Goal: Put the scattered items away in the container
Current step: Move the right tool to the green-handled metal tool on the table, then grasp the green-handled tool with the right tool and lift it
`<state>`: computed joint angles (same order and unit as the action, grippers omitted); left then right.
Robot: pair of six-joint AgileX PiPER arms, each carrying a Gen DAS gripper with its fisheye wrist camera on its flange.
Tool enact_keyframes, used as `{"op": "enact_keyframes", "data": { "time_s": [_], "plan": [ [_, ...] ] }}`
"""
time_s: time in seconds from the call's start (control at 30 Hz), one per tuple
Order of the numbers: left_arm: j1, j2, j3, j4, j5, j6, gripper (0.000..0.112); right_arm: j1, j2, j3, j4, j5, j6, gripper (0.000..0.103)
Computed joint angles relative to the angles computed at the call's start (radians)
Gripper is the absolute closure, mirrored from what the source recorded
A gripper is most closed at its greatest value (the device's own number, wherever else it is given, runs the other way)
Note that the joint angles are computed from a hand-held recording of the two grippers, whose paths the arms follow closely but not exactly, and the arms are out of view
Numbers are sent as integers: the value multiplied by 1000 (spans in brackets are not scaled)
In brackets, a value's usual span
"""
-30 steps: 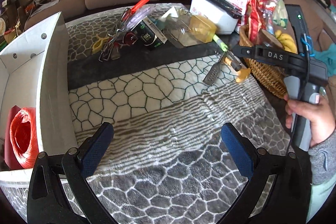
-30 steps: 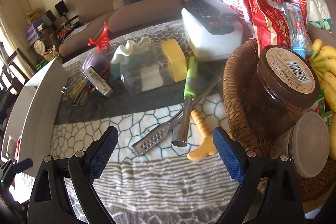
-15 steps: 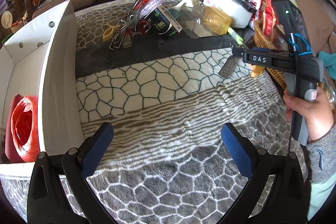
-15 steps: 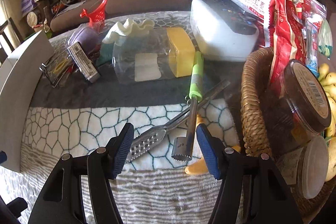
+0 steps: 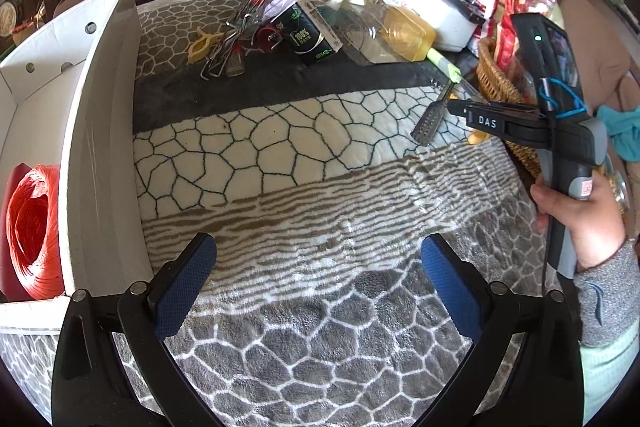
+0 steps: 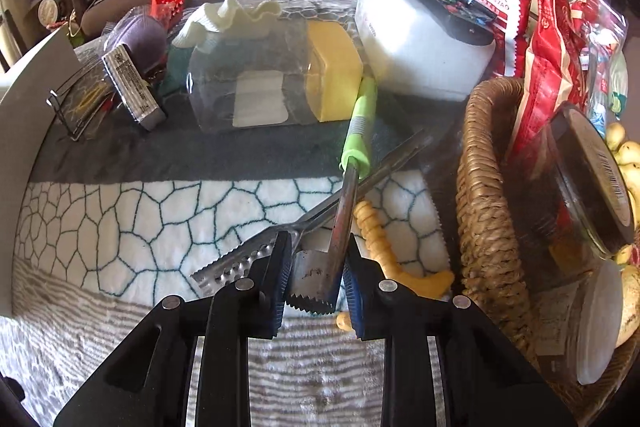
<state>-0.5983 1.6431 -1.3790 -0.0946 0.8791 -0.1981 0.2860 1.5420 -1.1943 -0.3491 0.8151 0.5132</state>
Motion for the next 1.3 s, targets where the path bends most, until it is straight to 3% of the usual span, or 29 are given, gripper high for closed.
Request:
{"op": "enact_keyframes", "data": {
  "time_s": [0.17,0.33,0.5,0.7,0.8,0.93,1.03,1.3],
  "plan": [
    [64,2,-1,-190,34,117,10,43,-145,79,122,52,-36,78],
    [100,33,1,-334,79,208,10,-5,-281,243,502,-19,-221,79],
    [131,82,39,-499,105,285,10,129,-301,330,761,-74,-298,79],
    [135,97,92,-510,59,265,12,218,-279,420,1169,-162,-551,79],
    [136,88,101,-498,52,270,24,221,-289,452,1320,-176,-660,79],
    [158,89,107,-535,55,307,75,248,-302,471,1376,-200,-684,79],
    [162,96,100,-556,61,318,80,296,-305,437,1265,-223,-591,78],
    [172,39,83,-594,53,353,90,349,-295,381,1165,-235,-559,77]
  ]
}}
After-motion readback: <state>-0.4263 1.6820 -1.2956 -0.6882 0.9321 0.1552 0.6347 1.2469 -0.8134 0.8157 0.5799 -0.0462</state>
